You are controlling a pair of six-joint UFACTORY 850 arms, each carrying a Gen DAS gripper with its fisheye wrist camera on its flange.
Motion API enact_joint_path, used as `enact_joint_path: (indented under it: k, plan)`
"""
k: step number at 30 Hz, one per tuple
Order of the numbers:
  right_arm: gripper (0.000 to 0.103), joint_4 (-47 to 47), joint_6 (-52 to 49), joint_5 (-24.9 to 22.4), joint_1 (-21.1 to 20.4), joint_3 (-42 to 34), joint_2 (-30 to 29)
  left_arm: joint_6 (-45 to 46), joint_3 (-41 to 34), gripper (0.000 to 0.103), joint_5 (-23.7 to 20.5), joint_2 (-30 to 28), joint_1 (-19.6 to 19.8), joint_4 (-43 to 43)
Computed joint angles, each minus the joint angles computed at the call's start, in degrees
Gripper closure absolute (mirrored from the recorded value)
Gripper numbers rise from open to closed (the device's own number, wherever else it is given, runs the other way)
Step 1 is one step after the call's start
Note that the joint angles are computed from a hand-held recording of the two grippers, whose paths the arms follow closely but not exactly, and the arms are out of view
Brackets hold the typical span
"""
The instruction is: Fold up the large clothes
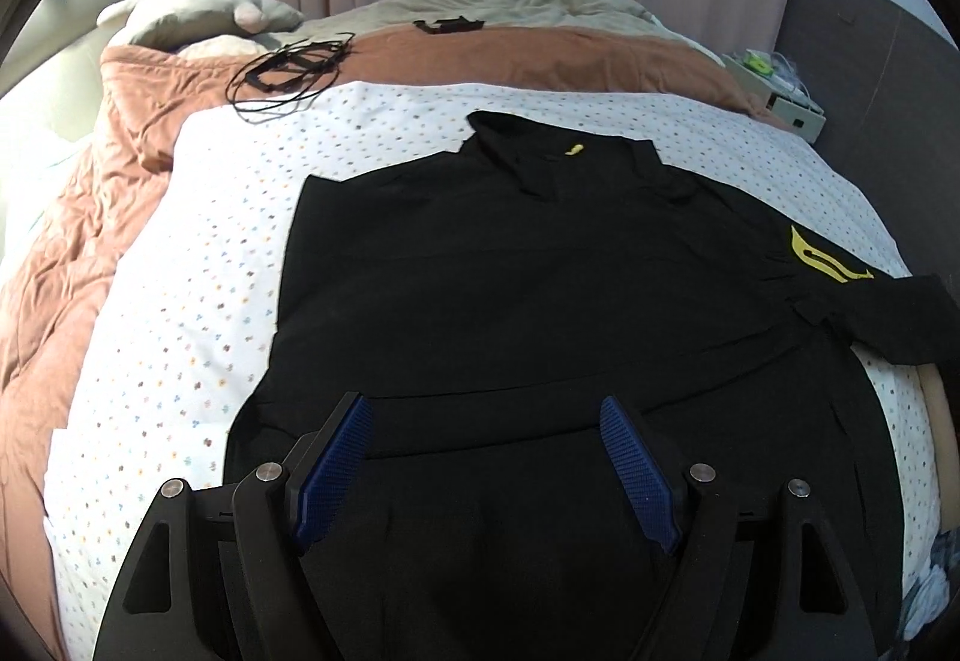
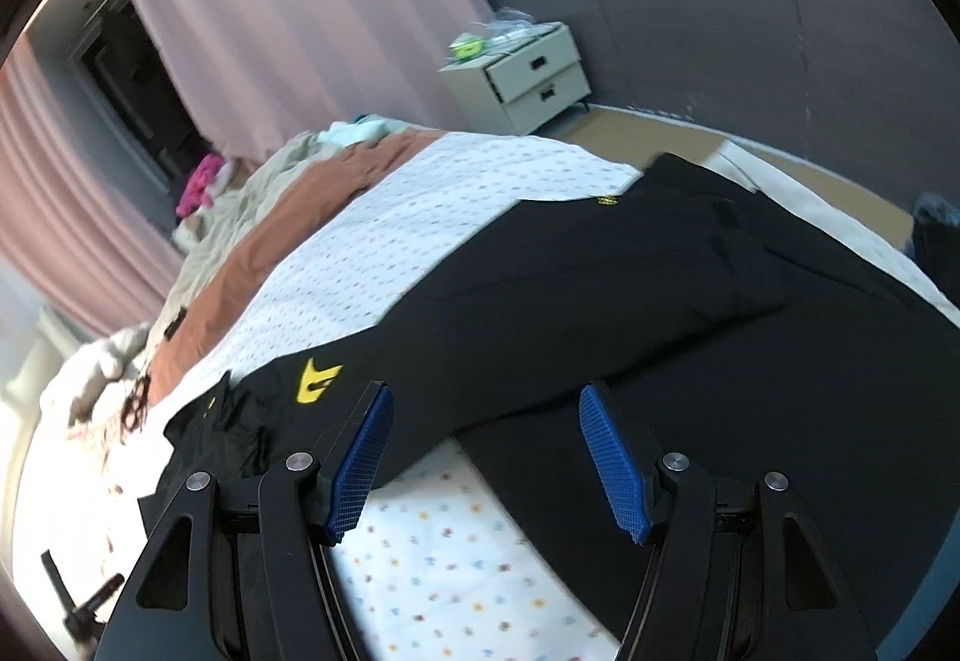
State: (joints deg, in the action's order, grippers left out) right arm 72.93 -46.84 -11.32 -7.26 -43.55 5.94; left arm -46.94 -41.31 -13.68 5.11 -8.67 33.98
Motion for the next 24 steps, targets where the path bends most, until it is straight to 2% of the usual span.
enact_joint_path:
  k: [5, 11, 15, 21, 22, 23, 24]
  plan:
    - [0.038, 10.52, -9.38, -4.26, -5.08, 1.05, -1.92, -5.63, -1.66, 0.023, -1.92, -1.45, -3.06, 5.64]
    - [0.038, 19.75, -15.63, -9.21, -9.47, 1.06, -5.89, -7.07, -2.27, 0.023, -3.56, -2.27, -4.19, 7.73]
    - [0.038, 23.7, -17.91, -11.04, -10.27, 0.37, -8.49, -7.06, -1.86, 0.023, -4.19, -2.3, -3.69, 7.79]
    - [0.039, 29.08, -21.55, -11.4, -10.12, -1.22, -11.44, -8.42, 0.79, 0.023, -3.92, -0.42, -1.59, 8.46]
    - [0.042, 28.65, -20.55, -11.88, -10.16, -1.74, -12.03, -8.64, 1.38, 0.023, -3.67, -0.04, -1.15, 8.4]
    - [0.061, 27.81, -19.68, -12.66, -10.31, -2.38, -12.61, -8.24, 1.96, 0.023, -3.28, 0.31, -0.5, 7.66]
    - [0.089, 25.3, -17.43, -13.33, -10.28, -3.3, -13.25, -7.55, 2.39, 0.023, -2.98, 0.61, 0.06, 6.68]
